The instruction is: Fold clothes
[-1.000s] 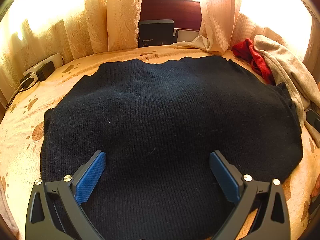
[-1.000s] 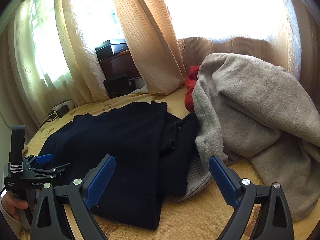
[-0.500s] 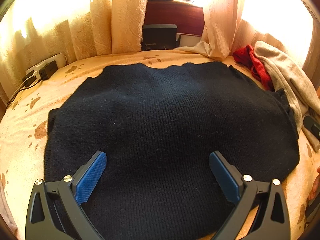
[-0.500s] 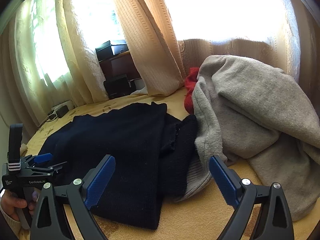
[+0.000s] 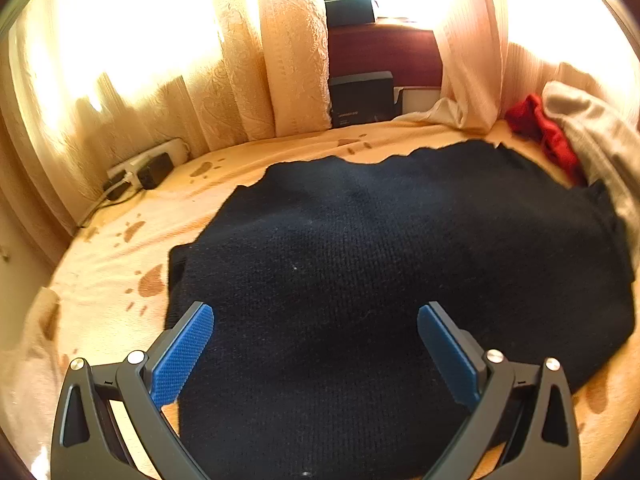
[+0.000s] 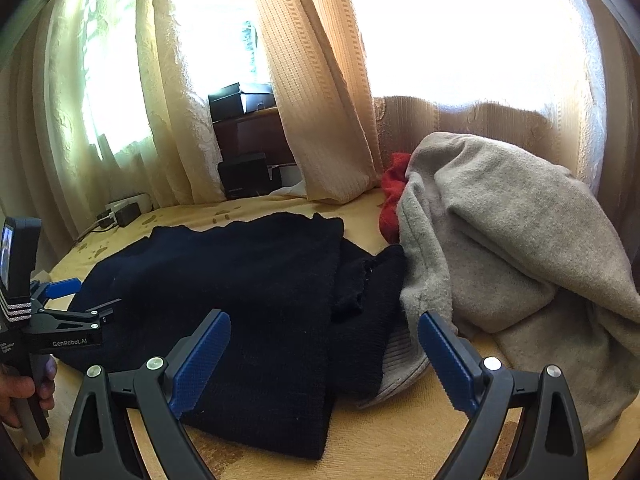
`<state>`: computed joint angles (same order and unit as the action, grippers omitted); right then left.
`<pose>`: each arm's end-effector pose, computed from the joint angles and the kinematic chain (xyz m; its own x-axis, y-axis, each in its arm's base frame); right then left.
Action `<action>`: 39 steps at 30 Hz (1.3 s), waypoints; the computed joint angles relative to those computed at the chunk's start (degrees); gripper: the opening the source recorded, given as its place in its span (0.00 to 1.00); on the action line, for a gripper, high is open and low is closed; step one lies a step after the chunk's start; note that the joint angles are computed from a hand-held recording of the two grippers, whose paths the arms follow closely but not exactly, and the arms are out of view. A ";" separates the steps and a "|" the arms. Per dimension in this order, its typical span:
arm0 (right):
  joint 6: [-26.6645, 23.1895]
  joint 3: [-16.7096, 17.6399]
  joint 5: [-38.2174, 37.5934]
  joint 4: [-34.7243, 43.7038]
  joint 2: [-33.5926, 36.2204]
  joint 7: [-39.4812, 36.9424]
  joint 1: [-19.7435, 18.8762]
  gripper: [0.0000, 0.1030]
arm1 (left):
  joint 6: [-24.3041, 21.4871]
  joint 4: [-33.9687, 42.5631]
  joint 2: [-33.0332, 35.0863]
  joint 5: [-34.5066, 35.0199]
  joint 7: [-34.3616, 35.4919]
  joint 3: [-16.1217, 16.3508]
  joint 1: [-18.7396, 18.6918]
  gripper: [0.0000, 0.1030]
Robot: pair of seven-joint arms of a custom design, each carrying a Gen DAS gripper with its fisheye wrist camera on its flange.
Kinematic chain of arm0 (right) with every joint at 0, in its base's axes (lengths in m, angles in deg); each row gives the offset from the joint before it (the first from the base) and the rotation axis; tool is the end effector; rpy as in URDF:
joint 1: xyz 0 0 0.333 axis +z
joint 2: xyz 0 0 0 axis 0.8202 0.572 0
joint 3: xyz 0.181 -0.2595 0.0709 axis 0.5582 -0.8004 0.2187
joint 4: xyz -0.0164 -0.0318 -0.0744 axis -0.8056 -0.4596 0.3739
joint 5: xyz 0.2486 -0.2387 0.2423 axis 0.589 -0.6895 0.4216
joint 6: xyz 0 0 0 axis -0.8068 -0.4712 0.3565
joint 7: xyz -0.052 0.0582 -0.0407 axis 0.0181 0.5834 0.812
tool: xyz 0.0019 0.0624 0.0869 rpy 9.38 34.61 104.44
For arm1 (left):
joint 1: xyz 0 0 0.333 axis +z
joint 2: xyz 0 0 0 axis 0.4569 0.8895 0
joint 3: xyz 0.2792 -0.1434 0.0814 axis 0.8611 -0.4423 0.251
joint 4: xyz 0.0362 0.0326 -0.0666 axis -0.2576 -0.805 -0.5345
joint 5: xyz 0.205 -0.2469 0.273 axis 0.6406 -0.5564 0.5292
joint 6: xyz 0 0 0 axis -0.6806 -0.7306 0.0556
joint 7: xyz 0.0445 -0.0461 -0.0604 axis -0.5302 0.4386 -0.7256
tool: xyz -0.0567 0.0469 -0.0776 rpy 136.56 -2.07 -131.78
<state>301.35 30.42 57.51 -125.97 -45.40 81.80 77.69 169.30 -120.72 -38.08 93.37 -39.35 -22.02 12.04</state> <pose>0.6012 0.2112 0.2784 -0.1024 -0.9898 -0.0993 -0.5264 0.1386 -0.8389 0.7092 -0.1402 0.2638 -0.2514 -0.9465 -0.2024 -0.6438 0.3197 -0.6952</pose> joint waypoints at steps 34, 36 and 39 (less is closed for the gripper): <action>-3.25 0.40 0.64 3.13 0.76 -2.83 4.69 0.95 | 11.21 -16.92 -7.40 -28.85 17.61 17.23 -16.84 1.00; -3.62 -0.42 3.28 4.37 1.56 -5.25 5.50 0.95 | 11.34 -16.67 -5.60 -32.69 18.93 20.50 -20.32 1.00; -4.99 -0.04 4.01 4.95 2.17 -5.68 4.72 0.95 | 10.17 -15.59 -4.36 -35.01 20.17 19.73 -19.80 1.00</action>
